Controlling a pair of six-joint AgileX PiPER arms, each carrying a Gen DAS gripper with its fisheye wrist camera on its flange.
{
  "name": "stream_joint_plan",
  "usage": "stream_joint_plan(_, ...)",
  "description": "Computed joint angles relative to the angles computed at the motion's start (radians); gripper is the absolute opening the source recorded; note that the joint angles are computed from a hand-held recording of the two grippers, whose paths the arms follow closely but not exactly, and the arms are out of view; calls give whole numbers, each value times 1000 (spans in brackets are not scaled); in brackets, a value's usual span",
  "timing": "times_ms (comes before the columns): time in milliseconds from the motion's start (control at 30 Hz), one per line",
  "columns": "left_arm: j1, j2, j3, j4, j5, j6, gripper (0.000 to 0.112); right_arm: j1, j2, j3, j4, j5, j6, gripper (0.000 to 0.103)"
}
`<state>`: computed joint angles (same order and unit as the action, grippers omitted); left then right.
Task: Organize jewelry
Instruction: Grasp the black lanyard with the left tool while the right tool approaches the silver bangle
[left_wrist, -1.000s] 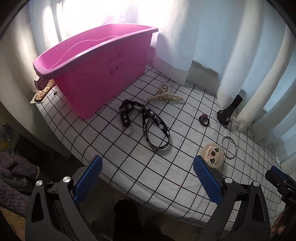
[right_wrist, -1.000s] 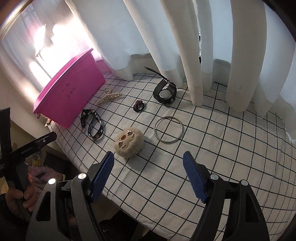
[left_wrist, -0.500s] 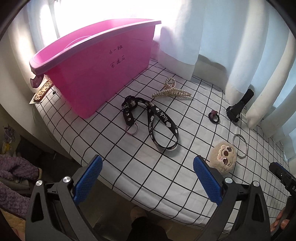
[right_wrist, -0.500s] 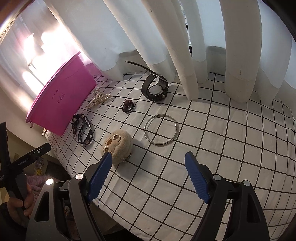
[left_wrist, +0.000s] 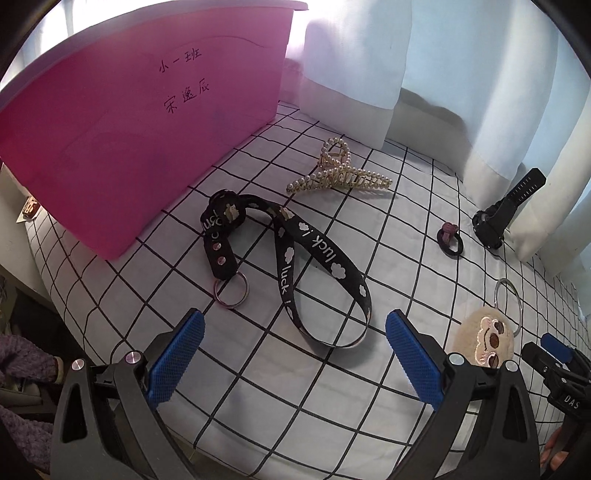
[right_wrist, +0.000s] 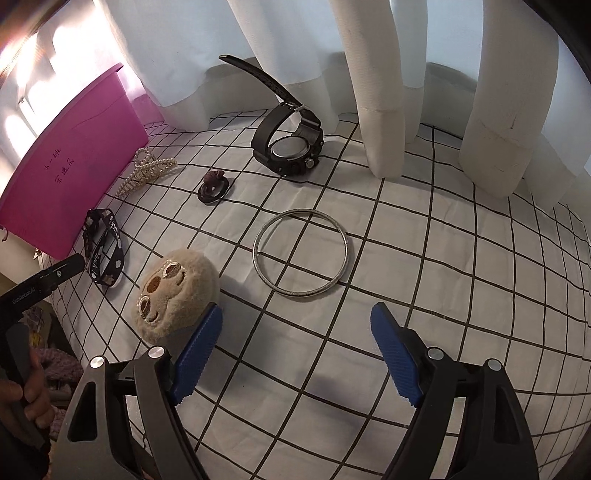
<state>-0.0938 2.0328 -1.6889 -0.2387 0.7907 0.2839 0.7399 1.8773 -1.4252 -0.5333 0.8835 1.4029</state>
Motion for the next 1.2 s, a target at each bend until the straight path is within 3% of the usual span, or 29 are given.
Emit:
stream_joint_plan(133,-7,11,41,-13,-66,3,97,-2,24,-6,-40,2,-14,79)
stream_joint_plan(267,-13,9,99,-21,-134,18,97,-19,28,32,-49,-55,-8,79)
stream_joint_plan(500,-32,34,94,39,-172,-48,97,-27,56,16,-69,-45,-25,79)
stream_joint_plan(767,-52,95,2,95,-151,-123,97,-46,114,-67,-53,-5,-114,83)
stream_joint_plan(967,-22,56,58,83,-258,-119,97,-57,108,-47,-70,-45,-93,84)
stream_joint_plan(1200,-1,147,-68,143,-181,-195,97,-53,123,-66,-77,-29,-101,85)
